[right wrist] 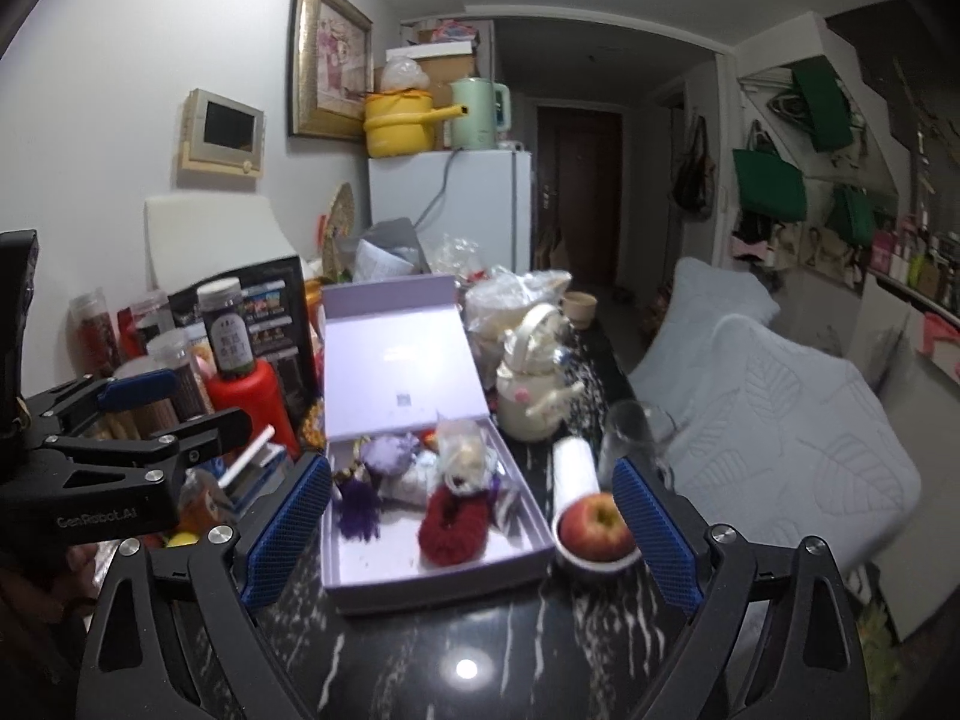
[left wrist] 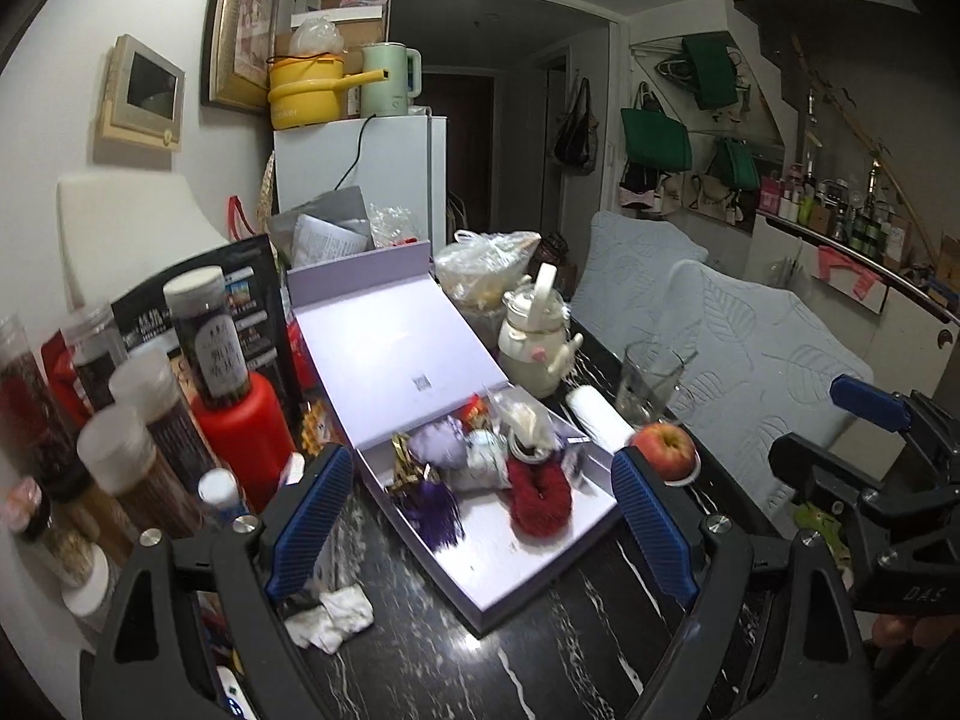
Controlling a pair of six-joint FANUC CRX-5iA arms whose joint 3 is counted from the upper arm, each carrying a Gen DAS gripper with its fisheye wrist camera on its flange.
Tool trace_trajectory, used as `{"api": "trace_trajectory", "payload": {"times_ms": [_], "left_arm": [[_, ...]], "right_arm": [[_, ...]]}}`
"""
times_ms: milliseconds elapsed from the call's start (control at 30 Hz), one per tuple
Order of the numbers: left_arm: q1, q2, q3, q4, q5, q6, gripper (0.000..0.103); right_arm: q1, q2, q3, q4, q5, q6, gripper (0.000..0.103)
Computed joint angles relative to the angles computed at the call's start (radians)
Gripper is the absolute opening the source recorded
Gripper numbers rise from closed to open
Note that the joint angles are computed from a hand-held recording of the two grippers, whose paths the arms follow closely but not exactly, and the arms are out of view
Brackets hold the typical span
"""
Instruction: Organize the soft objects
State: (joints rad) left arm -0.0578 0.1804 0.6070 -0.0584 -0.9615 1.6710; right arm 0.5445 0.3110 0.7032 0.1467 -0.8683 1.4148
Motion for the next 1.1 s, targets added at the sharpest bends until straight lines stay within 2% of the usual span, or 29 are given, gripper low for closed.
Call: {"api": "trace_trajectory", "payload": {"times_ms": [333,633,1100], "left_arm": [[-0.022,-0.070,-0.146,0.003,0.028,0.011,0.089],[-0.032,-0.090,-0.208,-0.006,0.024,0.007,0.089],[-0.027,-0.087,-0.235,0.031,0.033,-0.034,0.089]], "right_arm": [[0.010,-0.096,-0.188,0.023,0.013,-0.081,0.096],[0.007,-0.110,-0.247,-0.001,-0.009,-0.105,0.096],[0.019,-0.147,-0.317,0.012,0.017,-0.109,0.096]]}}
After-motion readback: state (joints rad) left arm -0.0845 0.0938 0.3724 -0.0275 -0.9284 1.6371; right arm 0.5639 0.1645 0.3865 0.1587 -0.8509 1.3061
